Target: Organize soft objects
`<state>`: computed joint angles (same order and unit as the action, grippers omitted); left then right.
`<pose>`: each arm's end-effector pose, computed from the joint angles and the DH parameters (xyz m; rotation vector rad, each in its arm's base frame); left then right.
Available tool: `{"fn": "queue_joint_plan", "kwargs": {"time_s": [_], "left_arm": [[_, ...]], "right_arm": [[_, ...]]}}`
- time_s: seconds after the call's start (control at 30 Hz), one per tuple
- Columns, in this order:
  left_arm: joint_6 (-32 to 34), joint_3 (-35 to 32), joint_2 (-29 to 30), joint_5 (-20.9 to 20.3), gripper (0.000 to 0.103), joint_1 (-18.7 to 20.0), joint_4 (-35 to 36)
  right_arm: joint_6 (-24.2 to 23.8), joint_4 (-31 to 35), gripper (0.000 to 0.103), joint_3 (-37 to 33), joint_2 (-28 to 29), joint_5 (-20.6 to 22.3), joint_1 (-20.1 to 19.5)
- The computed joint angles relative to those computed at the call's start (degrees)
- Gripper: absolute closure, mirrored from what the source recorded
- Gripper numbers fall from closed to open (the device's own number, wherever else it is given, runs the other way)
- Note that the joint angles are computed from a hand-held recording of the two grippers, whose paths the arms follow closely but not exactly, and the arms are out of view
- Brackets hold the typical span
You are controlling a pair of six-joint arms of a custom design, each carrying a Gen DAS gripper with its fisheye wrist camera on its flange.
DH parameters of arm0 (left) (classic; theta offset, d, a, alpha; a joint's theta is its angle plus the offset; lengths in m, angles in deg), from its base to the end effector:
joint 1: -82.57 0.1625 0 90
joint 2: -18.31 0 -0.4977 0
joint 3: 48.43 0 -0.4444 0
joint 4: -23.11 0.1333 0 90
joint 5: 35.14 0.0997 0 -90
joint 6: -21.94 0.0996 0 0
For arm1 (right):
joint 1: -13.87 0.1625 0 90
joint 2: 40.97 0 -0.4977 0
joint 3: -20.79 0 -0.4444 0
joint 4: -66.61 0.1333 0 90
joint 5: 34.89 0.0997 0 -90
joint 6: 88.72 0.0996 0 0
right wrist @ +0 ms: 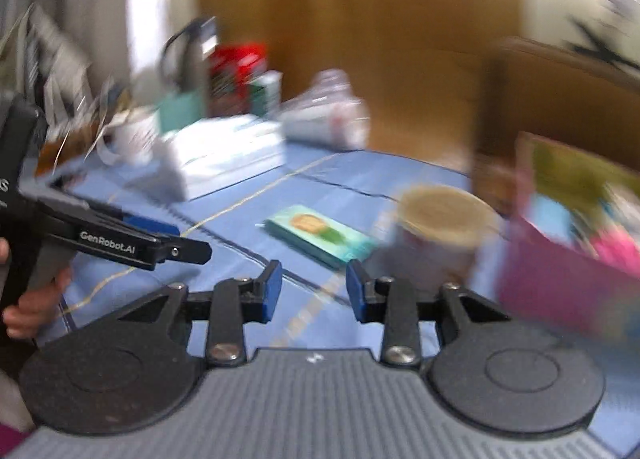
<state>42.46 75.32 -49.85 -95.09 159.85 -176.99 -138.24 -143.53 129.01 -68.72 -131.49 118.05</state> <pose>0.0544 -0.5908 0.2890 0.3570 2.3205 -1.1528 0.2783 -0.6042 -0.0565 1.3727 -2.3157 0.8779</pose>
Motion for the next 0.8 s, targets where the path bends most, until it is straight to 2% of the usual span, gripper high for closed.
{"fn": "queue_joint_plan", "kwargs": {"time_s": [0.1,0.17,0.23,0.3,0.33,0.37,0.43,0.53,0.6,0.67,0.7,0.73,0.77,0.8], "left_arm": [[1.04,0.63,0.34,-1.04,0.039,1.04,-4.21],[-0.77,0.85,-0.74,-4.50,0.039,2.43,-3.78],[-2.77,0.54,-1.16,-7.10,0.039,3.40,-3.19],[-3.99,0.62,-1.91,-9.08,0.038,4.21,-2.59],[-4.19,0.80,-2.02,-9.57,0.038,4.39,-2.65],[-4.32,0.88,-2.02,-9.76,0.038,4.42,-2.73],[-4.31,0.84,-1.81,-9.64,0.037,4.37,-2.92],[-3.71,0.25,-1.09,-8.91,0.035,4.12,-2.90],[-3.32,0.20,-0.86,-8.31,0.035,3.92,-3.14],[-3.30,0.20,-0.94,-8.49,0.035,4.02,-3.07],[-3.39,0.28,-1.03,-8.67,0.035,4.08,-3.05],[-3.43,0.19,-1.11,-8.96,0.036,4.21,-2.85],[-3.51,0.25,-1.21,-9.13,0.036,4.27,-2.81],[-3.54,0.30,-1.25,-9.24,0.036,4.31,-2.82]], "right_arm": [[-5.41,7.91,0.065,-8.85,3.69,-5.26,2.59],[-7.99,12.29,0.063,-13.86,6.00,-8.42,3.83],[-8.46,18.37,0.062,-18.05,7.69,-11.90,4.73],[-8.90,21.42,0.055,-21.83,9.71,-15.25,5.33],[-9.93,20.18,0.056,-22.23,10.34,-15.52,5.41],[-8.65,21.00,0.056,-22.45,10.26,-15.64,5.43],[-5.10,21.45,0.068,-21.36,9.29,-15.14,5.32],[-5.96,20.01,0.077,-18.41,8.03,-13.83,5.26],[-4.28,21.41,0.076,-17.44,7.01,-12.11,5.07],[-4.60,19.40,0.064,-17.90,7.68,-12.54,5.26],[-5.25,19.18,0.052,-18.73,8.29,-13.16,5.34],[-5.78,19.18,0.044,-19.41,8.79,-14.03,5.35],[-5.94,20.00,0.043,-20.39,9.30,-15.38,5.34],[-5.07,20.02,0.043,-20.38,9.18,-14.76,4.89]]}}
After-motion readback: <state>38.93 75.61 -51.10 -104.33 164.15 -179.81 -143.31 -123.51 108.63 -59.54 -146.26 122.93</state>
